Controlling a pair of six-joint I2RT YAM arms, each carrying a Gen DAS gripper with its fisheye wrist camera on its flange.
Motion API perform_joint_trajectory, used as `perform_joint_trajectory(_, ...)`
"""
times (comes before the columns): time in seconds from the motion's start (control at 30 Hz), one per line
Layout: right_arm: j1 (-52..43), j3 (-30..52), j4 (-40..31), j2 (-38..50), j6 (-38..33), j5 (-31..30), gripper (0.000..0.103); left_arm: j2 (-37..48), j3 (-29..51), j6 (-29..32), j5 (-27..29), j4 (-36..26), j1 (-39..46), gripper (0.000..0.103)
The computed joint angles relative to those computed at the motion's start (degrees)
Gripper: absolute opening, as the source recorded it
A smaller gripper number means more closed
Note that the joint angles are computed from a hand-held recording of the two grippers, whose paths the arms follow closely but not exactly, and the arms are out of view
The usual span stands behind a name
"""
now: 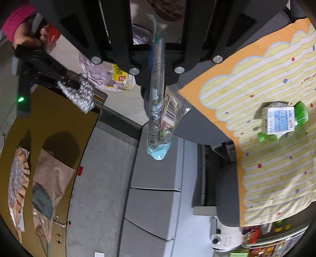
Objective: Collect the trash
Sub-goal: 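Carry the scrubber and wrapper to the bin and open both grippers over it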
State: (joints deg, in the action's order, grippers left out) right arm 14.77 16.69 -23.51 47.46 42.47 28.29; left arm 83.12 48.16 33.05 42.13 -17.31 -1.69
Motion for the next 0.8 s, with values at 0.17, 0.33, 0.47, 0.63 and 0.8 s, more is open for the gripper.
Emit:
perform_joint_trajectory(0.17, -10.8, -6.1, 12.7, 8.1, -5.2, -7.6, 0.052, -0.8, -1.4, -0.7, -2.0, 1.0, -2.7, 0.004)
perform_joint_trajectory(0.33, -14.3, -6.6, 11.4, 4.2, -7.3, -10.2, 0.052, -1.1, -2.2, -1.2, -3.6, 1.5, -4.6, 0.004)
perform_joint_trajectory(0.47, -12.0, -4.2, -0.5, -9.7, -6.8, -5.9, 0.052, -1.2, -2.6, -1.0, -3.8, 1.4, -5.5, 0.004)
perform_joint_trajectory(0.63, -4.5, 2.8, -13.6, -21.1, -3.4, 3.5, 0.052, -2.2, -3.4, 0.3, -2.6, 0.4, -7.0, 0.004)
perform_joint_trajectory(0.8, 1.0, 7.1, -20.0, -27.0, -0.7, 9.6, 0.052, -3.1, -4.3, 1.9, -1.3, -0.8, -11.4, 0.004)
